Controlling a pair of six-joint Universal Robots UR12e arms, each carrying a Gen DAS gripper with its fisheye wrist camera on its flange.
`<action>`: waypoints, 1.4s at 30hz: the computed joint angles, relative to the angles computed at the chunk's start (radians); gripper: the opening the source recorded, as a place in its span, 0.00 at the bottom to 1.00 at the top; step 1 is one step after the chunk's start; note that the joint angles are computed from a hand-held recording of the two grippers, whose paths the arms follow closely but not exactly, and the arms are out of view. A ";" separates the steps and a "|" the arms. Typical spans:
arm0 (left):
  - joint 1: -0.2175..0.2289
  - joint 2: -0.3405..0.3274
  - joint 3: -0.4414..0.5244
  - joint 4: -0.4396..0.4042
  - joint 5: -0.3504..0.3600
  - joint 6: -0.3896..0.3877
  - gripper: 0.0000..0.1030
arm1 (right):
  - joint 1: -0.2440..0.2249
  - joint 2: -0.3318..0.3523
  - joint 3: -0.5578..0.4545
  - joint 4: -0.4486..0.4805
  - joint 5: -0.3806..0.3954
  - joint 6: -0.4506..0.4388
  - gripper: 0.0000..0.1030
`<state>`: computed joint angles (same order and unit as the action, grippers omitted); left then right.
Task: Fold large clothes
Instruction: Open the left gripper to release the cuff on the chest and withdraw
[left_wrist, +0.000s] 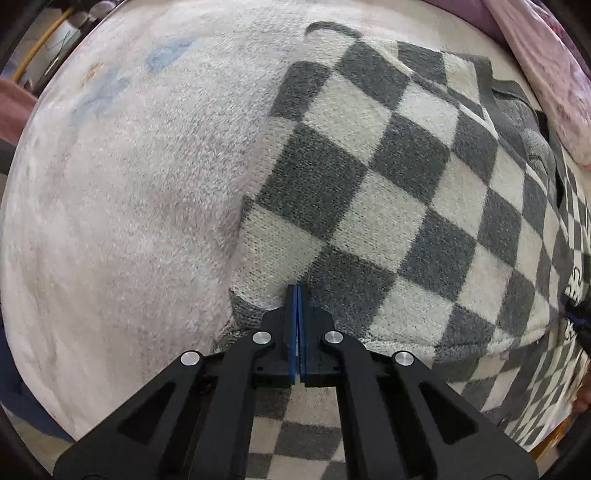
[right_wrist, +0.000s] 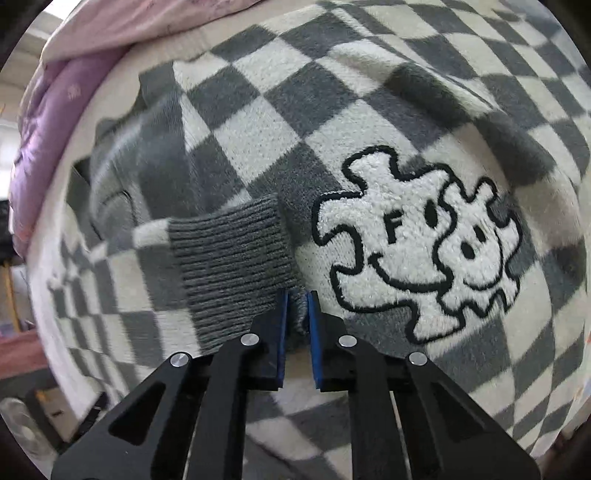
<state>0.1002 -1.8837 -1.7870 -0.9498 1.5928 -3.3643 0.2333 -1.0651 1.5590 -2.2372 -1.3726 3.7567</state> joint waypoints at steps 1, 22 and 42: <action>0.002 0.001 -0.003 0.006 -0.004 -0.008 0.01 | 0.006 0.007 -0.017 0.022 -0.019 -0.015 0.10; 0.022 -0.177 0.197 0.184 -0.121 0.068 0.02 | 0.031 0.096 -0.173 0.085 0.056 -0.121 0.00; -0.010 0.040 0.029 -0.060 0.011 0.042 0.22 | 0.068 0.029 -0.185 0.266 0.057 -0.220 0.06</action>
